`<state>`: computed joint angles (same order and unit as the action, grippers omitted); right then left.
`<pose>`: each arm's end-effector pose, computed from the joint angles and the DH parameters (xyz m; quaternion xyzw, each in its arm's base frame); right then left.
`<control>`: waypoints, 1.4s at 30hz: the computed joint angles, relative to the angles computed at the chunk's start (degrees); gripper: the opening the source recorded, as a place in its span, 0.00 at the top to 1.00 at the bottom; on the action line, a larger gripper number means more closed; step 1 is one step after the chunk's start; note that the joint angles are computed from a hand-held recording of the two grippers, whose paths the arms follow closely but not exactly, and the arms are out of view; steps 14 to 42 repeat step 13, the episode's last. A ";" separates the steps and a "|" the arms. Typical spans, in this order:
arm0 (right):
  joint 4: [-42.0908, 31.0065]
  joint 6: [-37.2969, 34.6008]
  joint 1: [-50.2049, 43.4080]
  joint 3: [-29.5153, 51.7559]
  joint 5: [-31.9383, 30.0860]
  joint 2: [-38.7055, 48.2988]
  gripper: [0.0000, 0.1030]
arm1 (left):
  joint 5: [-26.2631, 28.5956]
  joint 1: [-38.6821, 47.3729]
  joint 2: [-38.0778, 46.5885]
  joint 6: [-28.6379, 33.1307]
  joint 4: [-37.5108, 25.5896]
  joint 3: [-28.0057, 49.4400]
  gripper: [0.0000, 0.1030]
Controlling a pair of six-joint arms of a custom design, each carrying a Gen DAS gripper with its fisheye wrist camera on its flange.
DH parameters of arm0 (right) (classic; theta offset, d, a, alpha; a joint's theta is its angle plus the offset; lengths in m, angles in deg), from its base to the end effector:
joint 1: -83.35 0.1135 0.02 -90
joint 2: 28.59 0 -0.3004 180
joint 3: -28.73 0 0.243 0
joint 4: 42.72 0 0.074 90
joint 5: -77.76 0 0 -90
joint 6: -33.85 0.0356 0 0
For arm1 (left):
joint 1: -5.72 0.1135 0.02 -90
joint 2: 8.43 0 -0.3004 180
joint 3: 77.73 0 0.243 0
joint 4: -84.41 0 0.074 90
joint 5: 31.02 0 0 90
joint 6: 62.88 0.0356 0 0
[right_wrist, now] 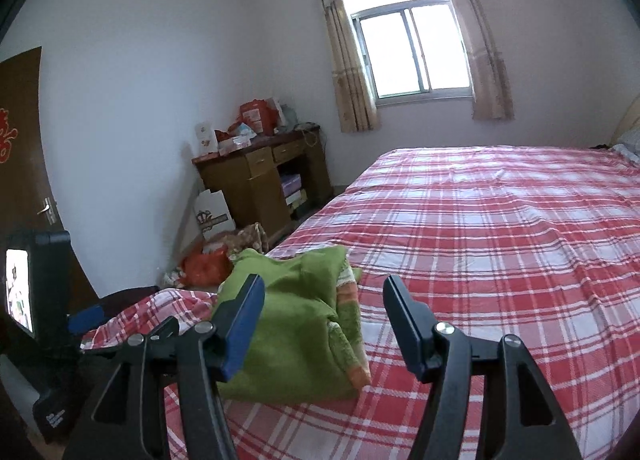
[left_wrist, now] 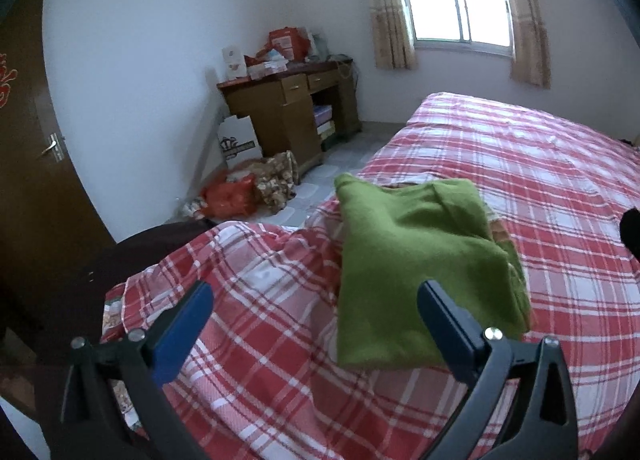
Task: Fold small clothes
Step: 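Lower the sweater onto the bed and open both grippers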
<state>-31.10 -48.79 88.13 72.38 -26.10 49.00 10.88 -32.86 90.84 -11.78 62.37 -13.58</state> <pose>0.2559 0.0300 0.2300 -0.0486 0.8258 0.1581 0.5391 0.2668 -0.1789 0.1880 -0.1176 0.8756 0.1434 0.4460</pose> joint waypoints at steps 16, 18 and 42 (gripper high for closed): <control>-1.14 0.09 1.43 -2.68 1.28 -6.43 0.39 | -3.29 -3.53 -2.53 -1.64 -0.76 -1.63 0.00; -1.14 0.09 1.43 -2.68 1.28 -6.43 0.39 | -3.29 -3.53 -2.53 -1.64 -0.76 -1.63 0.00; -1.14 0.09 1.43 -2.68 1.28 -6.43 0.39 | -3.29 -3.53 -2.53 -1.64 -0.76 -1.63 0.00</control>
